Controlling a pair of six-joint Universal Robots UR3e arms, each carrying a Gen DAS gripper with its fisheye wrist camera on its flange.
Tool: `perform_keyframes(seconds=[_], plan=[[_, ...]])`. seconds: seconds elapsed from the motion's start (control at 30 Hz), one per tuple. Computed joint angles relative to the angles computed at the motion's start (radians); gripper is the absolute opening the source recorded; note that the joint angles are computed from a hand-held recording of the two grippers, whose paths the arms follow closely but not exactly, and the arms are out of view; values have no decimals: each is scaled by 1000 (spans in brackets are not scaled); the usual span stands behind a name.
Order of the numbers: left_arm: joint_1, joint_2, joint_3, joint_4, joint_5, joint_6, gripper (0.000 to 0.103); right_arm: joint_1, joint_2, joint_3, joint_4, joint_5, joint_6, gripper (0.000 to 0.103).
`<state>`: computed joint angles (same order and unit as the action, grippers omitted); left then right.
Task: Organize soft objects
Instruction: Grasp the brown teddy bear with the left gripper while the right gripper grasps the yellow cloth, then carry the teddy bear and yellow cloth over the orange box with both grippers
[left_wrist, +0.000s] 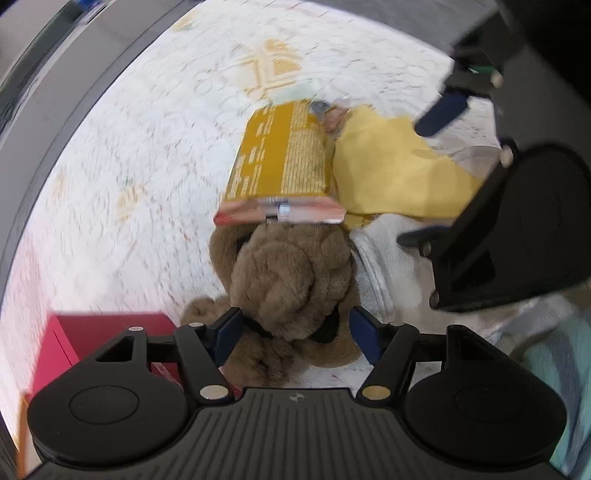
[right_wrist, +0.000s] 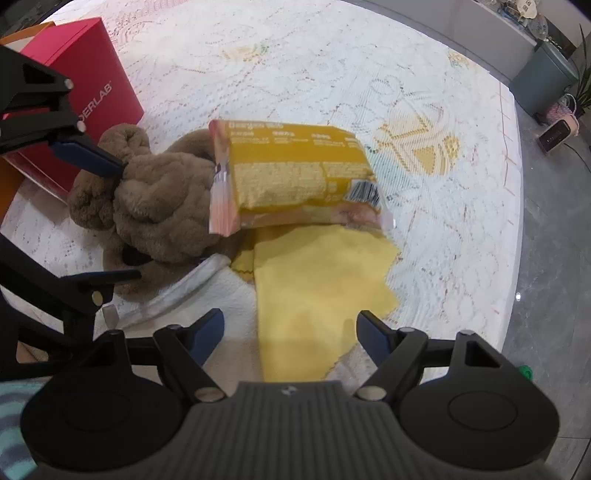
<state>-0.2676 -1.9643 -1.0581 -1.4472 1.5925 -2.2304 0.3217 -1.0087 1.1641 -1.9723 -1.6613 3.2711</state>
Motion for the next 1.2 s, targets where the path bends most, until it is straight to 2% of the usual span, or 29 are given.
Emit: perform_keyframes(seconds=[0.1,0.23,0.3,0.53,0.57,0.63,0.7,0.77,0.9,1.03,1.2], plan=[[-6,-53,111,-57,2,57,82,-24,-24,-8,5,16,-16,77],[-16,-143,227,-152,13,73,84,-68,-6,-33,27,67,-4,77],[-23,-126,146,-68,38,81,84,-87,12,-31,29,101,14,75],[7,-157,118,-28,8,69,82,-121,25,42,-43,176,52,68],[8,-154,109,-22,4,70,79,-124,26,40,-44,179,53,66],[2,-147,99,-17,4,61,75,-119,26,38,-46,162,53,53],[4,-137,89,-12,3,59,72,-100,32,20,-34,106,49,26],[7,-130,84,-12,4,55,68,-91,33,15,-31,72,49,24],[7,-115,71,-7,10,38,63,-69,43,8,-39,49,45,2],[13,-115,118,-57,15,21,59,-32,83,-65,9,-1,32,0],[43,-87,177,-151,-4,18,59,-27,14,-53,35,5,32,0]])
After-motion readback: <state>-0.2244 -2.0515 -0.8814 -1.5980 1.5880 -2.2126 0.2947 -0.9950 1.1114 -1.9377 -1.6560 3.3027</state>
